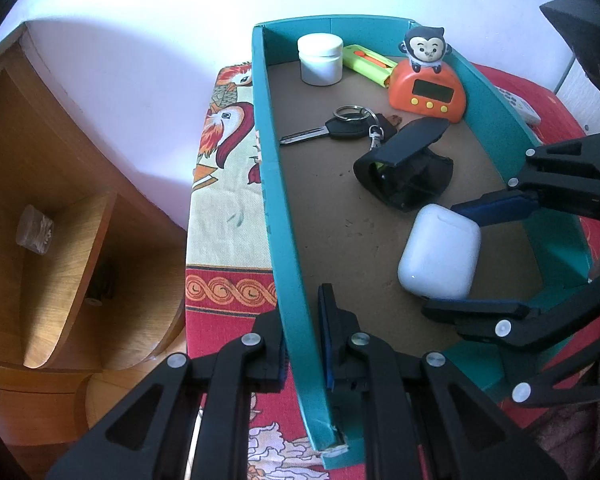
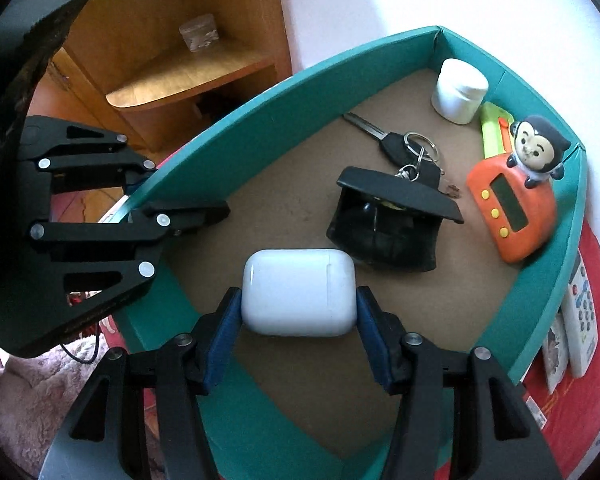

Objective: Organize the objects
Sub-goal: 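Carry the earbud case into the tray with the right gripper and release, then move the right gripper to the white remote and grasp it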

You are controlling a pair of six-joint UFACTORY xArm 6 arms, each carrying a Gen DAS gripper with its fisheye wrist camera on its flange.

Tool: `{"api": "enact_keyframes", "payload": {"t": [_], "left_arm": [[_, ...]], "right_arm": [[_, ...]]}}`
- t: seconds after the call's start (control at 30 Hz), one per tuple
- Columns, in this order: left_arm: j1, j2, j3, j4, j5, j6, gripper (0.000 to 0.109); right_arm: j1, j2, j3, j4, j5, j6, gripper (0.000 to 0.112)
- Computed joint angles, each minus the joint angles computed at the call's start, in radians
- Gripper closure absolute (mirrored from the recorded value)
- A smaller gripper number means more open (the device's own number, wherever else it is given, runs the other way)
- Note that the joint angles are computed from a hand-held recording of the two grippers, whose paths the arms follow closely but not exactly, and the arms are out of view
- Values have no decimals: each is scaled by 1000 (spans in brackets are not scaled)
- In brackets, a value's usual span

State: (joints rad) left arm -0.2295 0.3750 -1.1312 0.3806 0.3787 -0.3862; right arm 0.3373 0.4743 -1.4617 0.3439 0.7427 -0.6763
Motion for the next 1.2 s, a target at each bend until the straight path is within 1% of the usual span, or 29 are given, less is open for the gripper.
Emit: {"api": "enact_keyframes", "payload": {"t": [0.07,0.3,0.6,0.7,0.87,1.03,1.1,1.2], "left_arm": [[1,2,-1,-3,-2,3,99],[0,2,-1,0,-2,-2,99],[0,4,1,-2,-10,-3,99],[0,4,0,-1,-9,-4,99],[0,3,1,-1,-9,-5,99],[-1,3,0,0,-8,-7,99],[-1,3,0,0,-8,-7,99],[-1,3,0,1,-8,-8,99]], "right_arm": [[-1,-10,15,-6,-8,7,51],[-16,-65,67,50,-24,-38,51],[-72,-197,201,74,-89,-107,51],[-95,-220,231,57,-123,-100,51],[-138,-243,246,50,-148,-71,51],[-164,-197,209,-17,-206,-11,51],[-182,-184,198,-39,-211,15,51],[-209,-124,140,-69,-225,52,51]]}}
